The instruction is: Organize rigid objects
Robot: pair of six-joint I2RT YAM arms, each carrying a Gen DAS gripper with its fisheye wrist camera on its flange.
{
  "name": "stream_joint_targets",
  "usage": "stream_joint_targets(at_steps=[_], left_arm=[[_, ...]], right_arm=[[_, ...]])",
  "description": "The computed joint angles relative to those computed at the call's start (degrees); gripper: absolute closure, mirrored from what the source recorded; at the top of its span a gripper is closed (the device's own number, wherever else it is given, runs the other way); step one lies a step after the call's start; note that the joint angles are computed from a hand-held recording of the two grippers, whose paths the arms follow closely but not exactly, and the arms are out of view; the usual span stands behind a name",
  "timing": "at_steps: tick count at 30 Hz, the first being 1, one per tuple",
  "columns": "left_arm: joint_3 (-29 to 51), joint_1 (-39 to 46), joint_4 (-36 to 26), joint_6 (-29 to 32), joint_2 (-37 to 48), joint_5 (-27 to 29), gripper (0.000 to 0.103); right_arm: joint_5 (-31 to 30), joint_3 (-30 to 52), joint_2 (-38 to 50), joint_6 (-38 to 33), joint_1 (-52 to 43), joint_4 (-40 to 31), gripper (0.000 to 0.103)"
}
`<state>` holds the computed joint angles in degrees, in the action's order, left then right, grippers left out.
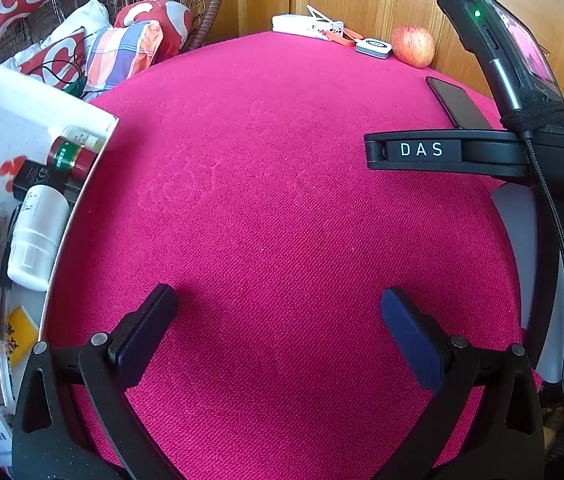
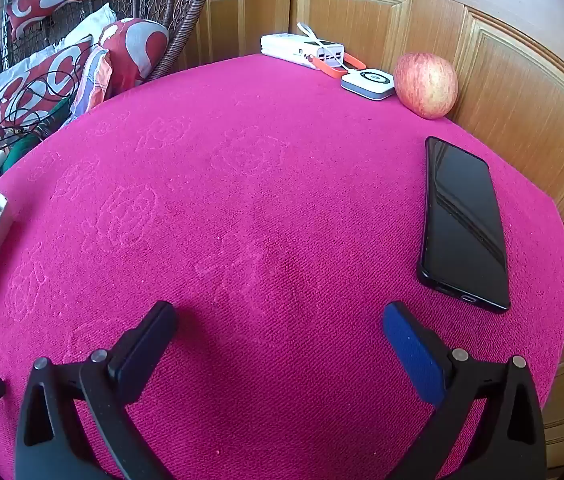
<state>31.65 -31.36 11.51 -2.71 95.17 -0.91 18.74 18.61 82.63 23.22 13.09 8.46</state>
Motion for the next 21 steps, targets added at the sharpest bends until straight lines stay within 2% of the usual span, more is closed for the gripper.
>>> stream_joint_targets(at_steps=[21], left_arm=[[0.00, 0.02, -0.01, -0.02, -0.02, 0.07, 0.000]], right_arm=[[-0.04, 0.33, -0.30, 0.00, -0.03, -1.05, 0.000]])
